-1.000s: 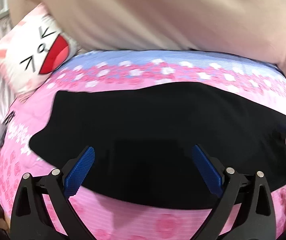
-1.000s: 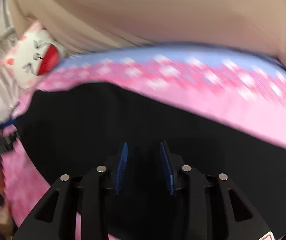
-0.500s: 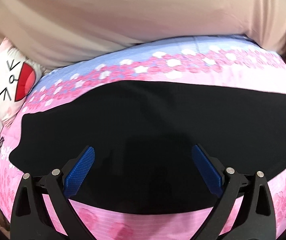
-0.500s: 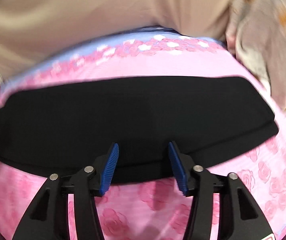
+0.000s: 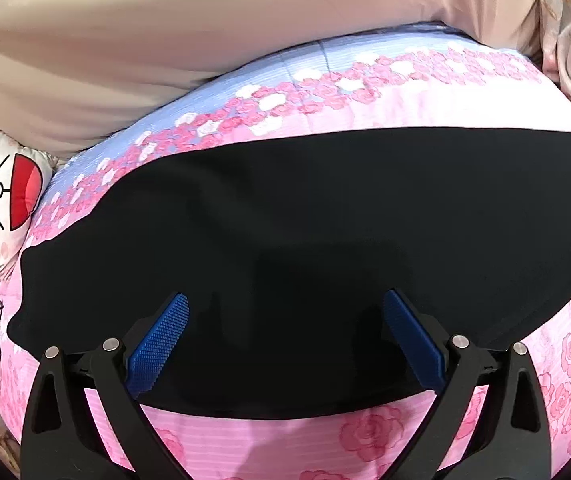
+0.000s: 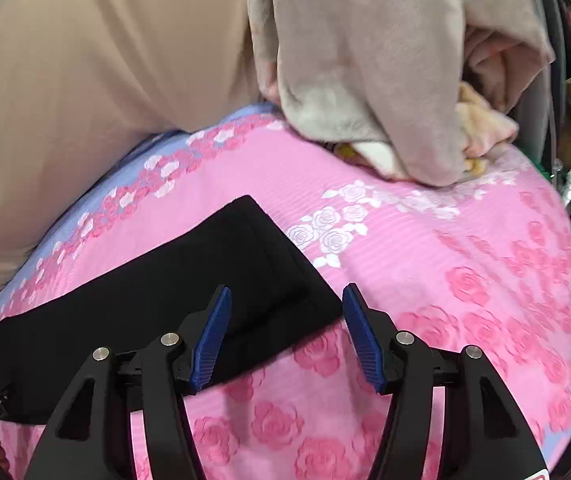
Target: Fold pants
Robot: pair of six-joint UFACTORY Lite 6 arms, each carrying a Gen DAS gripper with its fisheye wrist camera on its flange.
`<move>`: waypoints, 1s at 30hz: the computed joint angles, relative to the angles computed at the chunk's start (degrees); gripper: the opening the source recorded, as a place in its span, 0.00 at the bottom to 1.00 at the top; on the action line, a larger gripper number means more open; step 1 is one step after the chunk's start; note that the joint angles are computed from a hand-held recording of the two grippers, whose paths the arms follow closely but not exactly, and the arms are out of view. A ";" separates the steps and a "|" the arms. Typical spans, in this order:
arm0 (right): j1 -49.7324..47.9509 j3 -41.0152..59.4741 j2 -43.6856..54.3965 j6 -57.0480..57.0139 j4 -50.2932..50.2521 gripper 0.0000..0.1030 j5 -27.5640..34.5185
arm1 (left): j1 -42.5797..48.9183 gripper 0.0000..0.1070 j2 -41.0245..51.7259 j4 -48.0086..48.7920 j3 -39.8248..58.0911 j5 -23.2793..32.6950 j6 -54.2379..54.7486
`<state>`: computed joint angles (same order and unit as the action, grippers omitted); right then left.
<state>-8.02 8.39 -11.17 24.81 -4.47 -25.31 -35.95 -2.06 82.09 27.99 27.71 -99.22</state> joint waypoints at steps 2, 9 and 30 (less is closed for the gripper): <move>1.88 3.63 7.11 -0.53 0.49 0.52 -2.89 | -1.14 0.90 1.36 -0.46 0.95 0.67 -0.01; -0.48 -3.30 -5.70 -0.72 -3.66 0.09 -1.89 | -2.21 0.90 3.26 -3.27 2.96 1.72 2.37; 1.55 30.33 31.29 3.16 -10.71 0.00 3.34 | -6.44 0.92 6.18 -2.10 2.77 0.36 -1.13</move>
